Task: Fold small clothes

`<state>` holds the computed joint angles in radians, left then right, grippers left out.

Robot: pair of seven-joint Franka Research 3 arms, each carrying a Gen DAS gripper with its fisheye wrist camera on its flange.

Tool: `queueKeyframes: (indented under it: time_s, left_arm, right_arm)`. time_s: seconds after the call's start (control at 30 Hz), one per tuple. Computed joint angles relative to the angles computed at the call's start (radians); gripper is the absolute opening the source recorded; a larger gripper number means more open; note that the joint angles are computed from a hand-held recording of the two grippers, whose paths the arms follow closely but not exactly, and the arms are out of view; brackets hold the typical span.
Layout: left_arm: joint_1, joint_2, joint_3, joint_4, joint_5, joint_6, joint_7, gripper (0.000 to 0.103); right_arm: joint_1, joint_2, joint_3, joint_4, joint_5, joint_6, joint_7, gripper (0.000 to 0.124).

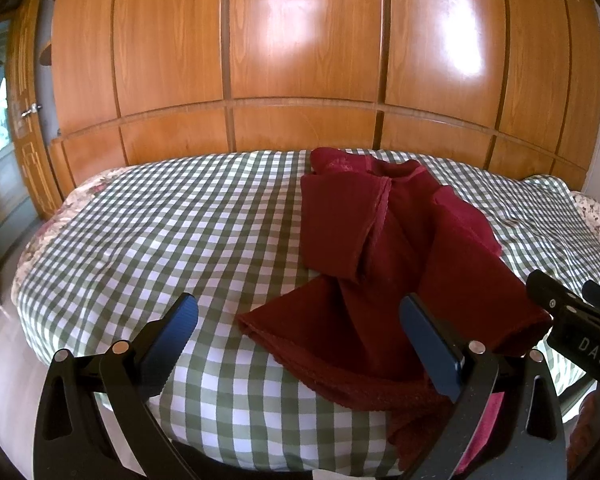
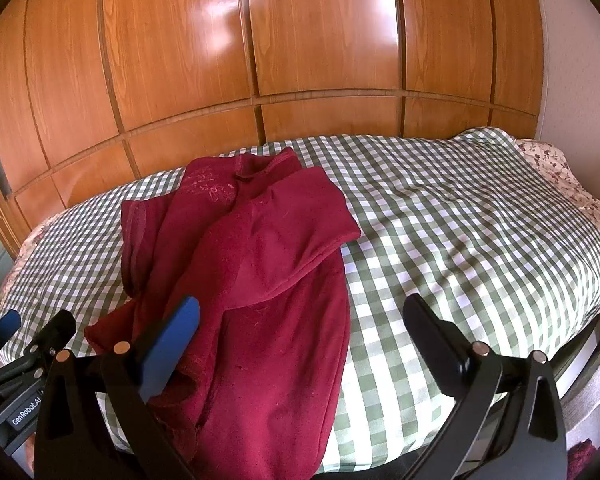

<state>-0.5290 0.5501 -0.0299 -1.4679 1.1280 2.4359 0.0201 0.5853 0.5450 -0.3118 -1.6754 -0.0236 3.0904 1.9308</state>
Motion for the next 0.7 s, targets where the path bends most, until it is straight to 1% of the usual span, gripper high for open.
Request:
queueKeyframes:
  time_s: [0.1, 0.17, 0.5, 0.57, 0.7]
  left_arm:
    - [0.004, 0.002, -0.001, 0.002, -0.007, 0.003, 0.006, 0.099]
    - [0.004, 0.000, -0.001, 0.000, -0.009, 0.006, 0.006, 0.099]
    - [0.006, 0.000, -0.001, -0.004, -0.013, 0.018, 0.008, 0.099]
    - [0.007, 0.001, -0.001, -0.003, -0.015, 0.020, 0.009, 0.099]
    - [0.011, 0.005, -0.002, 0.002, -0.028, 0.029, 0.018, 0.099]
  right_arm:
    - [-0.002, -0.001, 0.003, 0.001, 0.003, 0.001, -0.001, 0.101]
    - [0.005, 0.000, -0.006, 0.000, 0.000, 0.000, 0.003, 0.101]
    - [-0.007, 0.000, 0.007, 0.003, 0.001, -0.005, -0.002, 0.101]
    - [0.002, 0.001, -0.003, 0.000, -0.002, -0.003, 0.005, 0.101]
    - [-0.001, 0.000, 0.001, 0.000, -0.002, -0.005, 0.004, 0.101]
